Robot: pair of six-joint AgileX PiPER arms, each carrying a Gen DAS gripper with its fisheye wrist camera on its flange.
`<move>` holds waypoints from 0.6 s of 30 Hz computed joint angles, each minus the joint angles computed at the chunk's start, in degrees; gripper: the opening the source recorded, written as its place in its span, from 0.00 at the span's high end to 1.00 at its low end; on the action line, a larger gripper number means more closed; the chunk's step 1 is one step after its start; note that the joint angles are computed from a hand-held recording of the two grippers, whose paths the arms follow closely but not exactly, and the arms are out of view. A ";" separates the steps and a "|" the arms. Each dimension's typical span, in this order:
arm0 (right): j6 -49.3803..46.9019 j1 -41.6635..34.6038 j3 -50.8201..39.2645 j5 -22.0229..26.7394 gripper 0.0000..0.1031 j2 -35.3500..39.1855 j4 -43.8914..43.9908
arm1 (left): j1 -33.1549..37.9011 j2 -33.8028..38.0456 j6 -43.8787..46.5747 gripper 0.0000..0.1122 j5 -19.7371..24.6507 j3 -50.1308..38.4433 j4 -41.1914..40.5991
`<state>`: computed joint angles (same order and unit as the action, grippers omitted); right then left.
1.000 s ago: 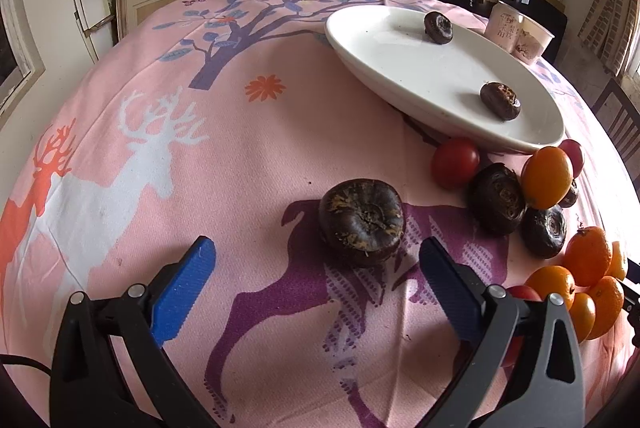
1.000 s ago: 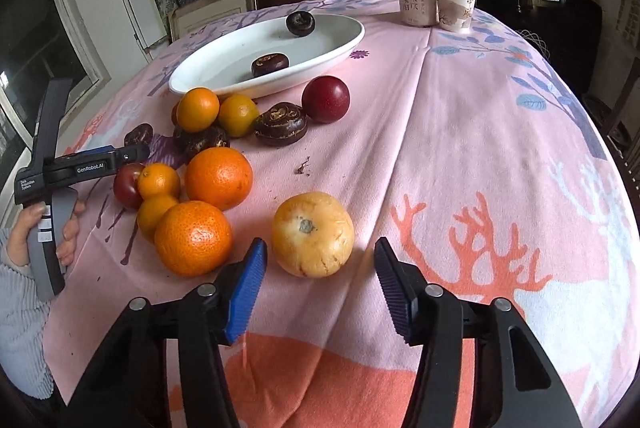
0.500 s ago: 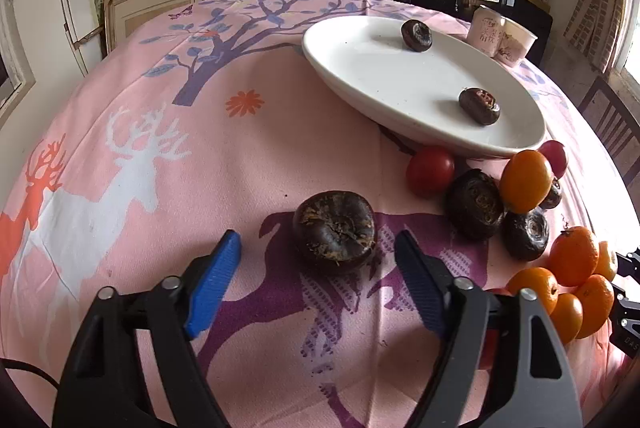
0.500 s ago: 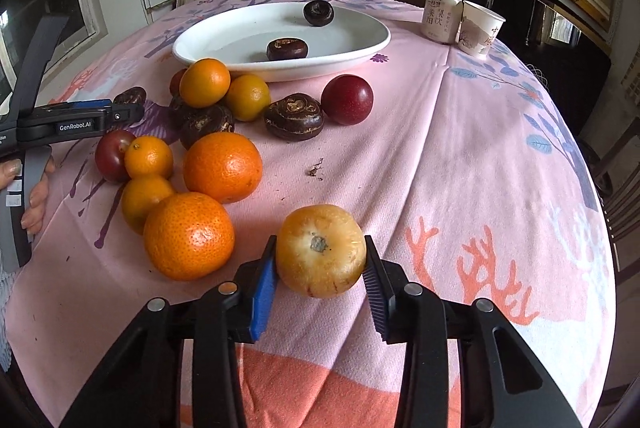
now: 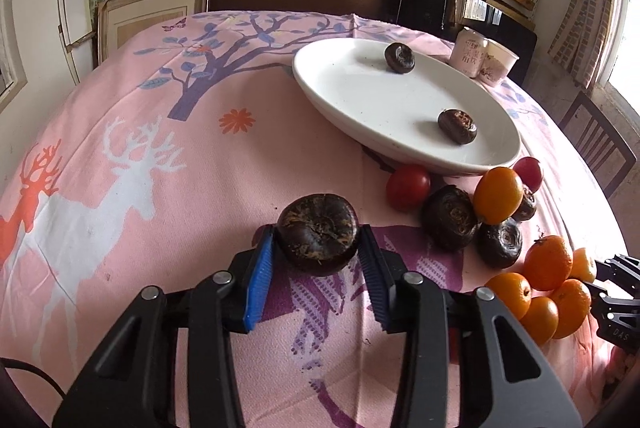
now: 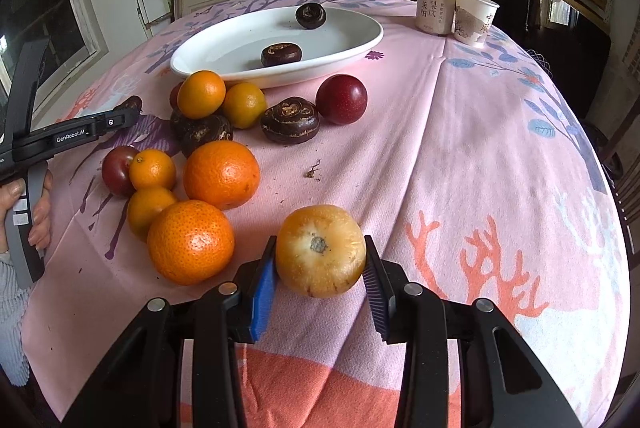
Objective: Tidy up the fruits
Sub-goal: 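Lower both held fruits onto the white plate and open both tools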
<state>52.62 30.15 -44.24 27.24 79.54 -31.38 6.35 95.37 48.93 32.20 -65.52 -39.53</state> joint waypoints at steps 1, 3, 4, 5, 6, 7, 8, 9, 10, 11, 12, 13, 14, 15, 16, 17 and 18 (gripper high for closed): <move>-1.07 -0.90 0.88 -1.68 0.61 -0.86 1.47 | 0.03 -0.67 1.33 0.64 -0.54 0.52 -1.15; -4.36 -3.39 3.31 -6.62 0.61 -3.43 5.84 | 0.52 -2.05 4.12 0.64 -0.60 1.01 -4.26; -4.19 -3.99 3.85 -8.16 0.61 -4.35 5.97 | 0.76 -2.25 4.51 0.64 0.46 0.18 -5.33; -3.77 -4.42 3.15 -8.30 0.61 -4.59 5.32 | 0.75 -2.11 4.07 0.64 1.67 -1.20 -5.61; -4.61 -5.03 1.65 -7.98 0.61 -4.43 5.80 | 0.32 -1.58 2.50 0.64 2.86 -3.30 -4.70; -7.72 -6.22 -0.42 -8.01 0.61 -3.96 8.34 | -0.43 -0.90 0.48 0.64 3.61 -5.56 -3.15; -11.96 -7.63 -2.92 -7.99 0.61 -3.12 12.04 | -1.52 -0.01 -2.06 0.64 3.73 -8.11 -1.06; -15.73 -8.92 -5.98 -7.89 0.61 -1.68 15.38 | -2.78 0.90 -4.86 0.64 3.44 -10.45 1.26; -18.86 -10.05 -8.78 -7.77 0.61 -0.20 18.13 | -3.93 2.13 -7.52 0.64 3.37 -13.08 3.48; -21.03 -10.91 -11.90 -7.60 0.61 1.86 20.01 | -4.95 3.55 -9.83 0.64 3.55 -15.71 5.36; -22.80 -11.55 -15.19 -7.36 0.61 4.22 21.77 | -5.90 5.31 -12.25 0.64 3.91 -18.58 7.05; -25.37 -12.27 -18.15 -7.27 0.61 6.69 24.57 | -6.75 7.29 -14.65 0.64 4.55 -21.47 8.66; -28.35 -13.07 -21.05 -7.05 0.61 9.23 27.96 | -7.48 9.37 -16.83 0.64 5.38 -24.34 10.17; -30.77 -13.82 -23.93 -6.79 0.61 11.89 31.02 | -8.20 11.52 -18.95 0.64 6.15 -27.14 11.78; -32.58 -14.48 -26.67 -6.44 0.61 14.51 33.38 | -8.88 13.56 -20.98 0.64 6.76 -29.64 13.62; -33.55 -15.03 -29.00 -6.17 0.61 16.90 34.86 | -9.58 15.58 -22.89 0.64 7.35 -32.06 15.53; -34.54 -15.68 -31.68 -5.56 0.61 19.46 36.39 | -10.05 17.19 -23.89 0.64 7.64 -33.61 16.54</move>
<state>18.09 14.47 -75.92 21.68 99.00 5.02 -3.71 112.56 25.05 39.84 -99.14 -22.99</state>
